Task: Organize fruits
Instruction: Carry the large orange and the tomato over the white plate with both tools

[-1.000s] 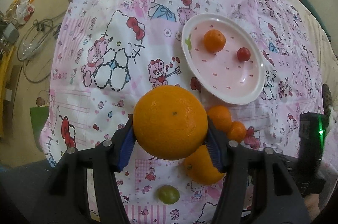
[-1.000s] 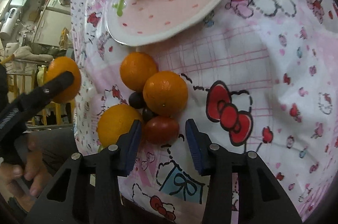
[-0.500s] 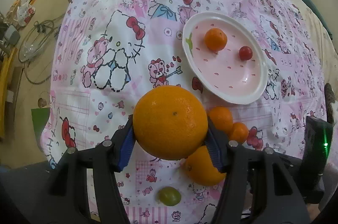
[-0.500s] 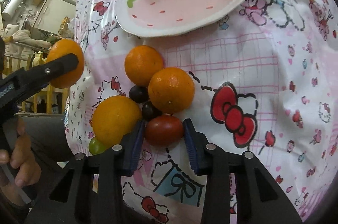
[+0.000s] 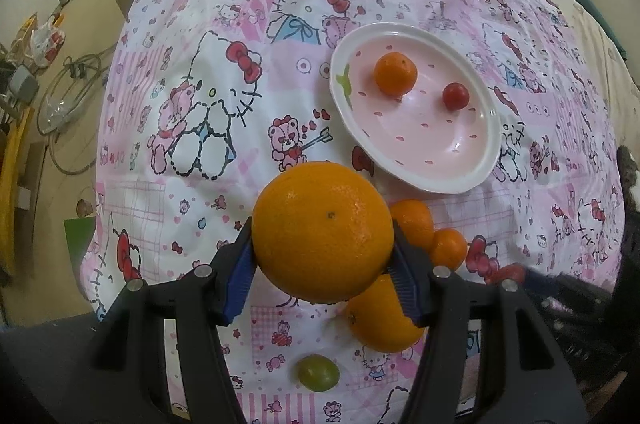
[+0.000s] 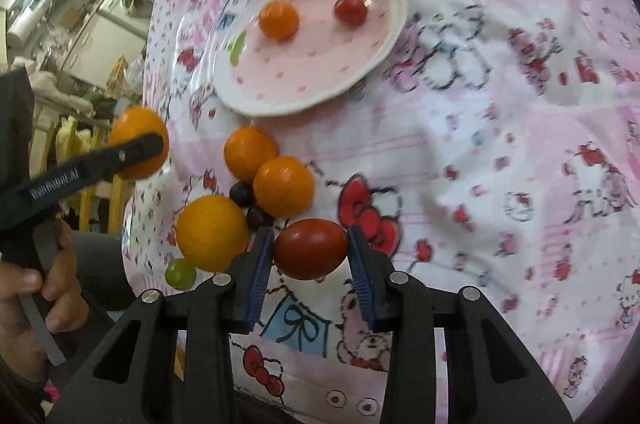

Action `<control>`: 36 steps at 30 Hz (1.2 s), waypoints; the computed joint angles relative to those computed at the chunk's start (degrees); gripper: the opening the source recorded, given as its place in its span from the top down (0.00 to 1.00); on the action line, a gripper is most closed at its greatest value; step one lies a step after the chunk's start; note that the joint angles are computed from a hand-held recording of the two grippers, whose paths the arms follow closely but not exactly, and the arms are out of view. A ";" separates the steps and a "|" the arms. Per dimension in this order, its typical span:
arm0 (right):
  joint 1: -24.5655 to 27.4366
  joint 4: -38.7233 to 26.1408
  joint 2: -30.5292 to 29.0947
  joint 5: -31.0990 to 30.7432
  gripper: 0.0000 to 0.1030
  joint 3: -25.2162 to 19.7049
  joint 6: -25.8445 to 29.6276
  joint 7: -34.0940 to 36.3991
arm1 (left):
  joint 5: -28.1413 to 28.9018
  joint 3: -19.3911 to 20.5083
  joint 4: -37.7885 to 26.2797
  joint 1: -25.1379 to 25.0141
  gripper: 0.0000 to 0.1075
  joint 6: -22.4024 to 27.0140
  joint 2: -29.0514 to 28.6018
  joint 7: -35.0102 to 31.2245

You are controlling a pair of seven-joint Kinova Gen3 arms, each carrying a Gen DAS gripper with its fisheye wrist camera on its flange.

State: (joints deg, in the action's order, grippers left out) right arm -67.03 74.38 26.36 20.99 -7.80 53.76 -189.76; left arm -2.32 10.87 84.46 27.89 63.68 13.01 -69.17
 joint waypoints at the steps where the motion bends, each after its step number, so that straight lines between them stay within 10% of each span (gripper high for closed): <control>1: -0.51 0.75 -0.62 0.61 0.62 0.55 -0.04 -1.32 | -0.26 -0.01 -0.01 0.16 0.48 -0.08 -0.01 0.15; 20: -4.31 2.30 -6.47 20.84 0.62 -0.66 10.68 -14.89 | -3.00 0.92 -0.19 1.42 0.48 -4.95 -2.13 -1.42; 36: 1.46 3.08 -7.43 25.32 0.62 -1.42 5.90 -12.06 | -2.11 0.12 -9.61 2.38 0.48 -4.82 3.97 -8.16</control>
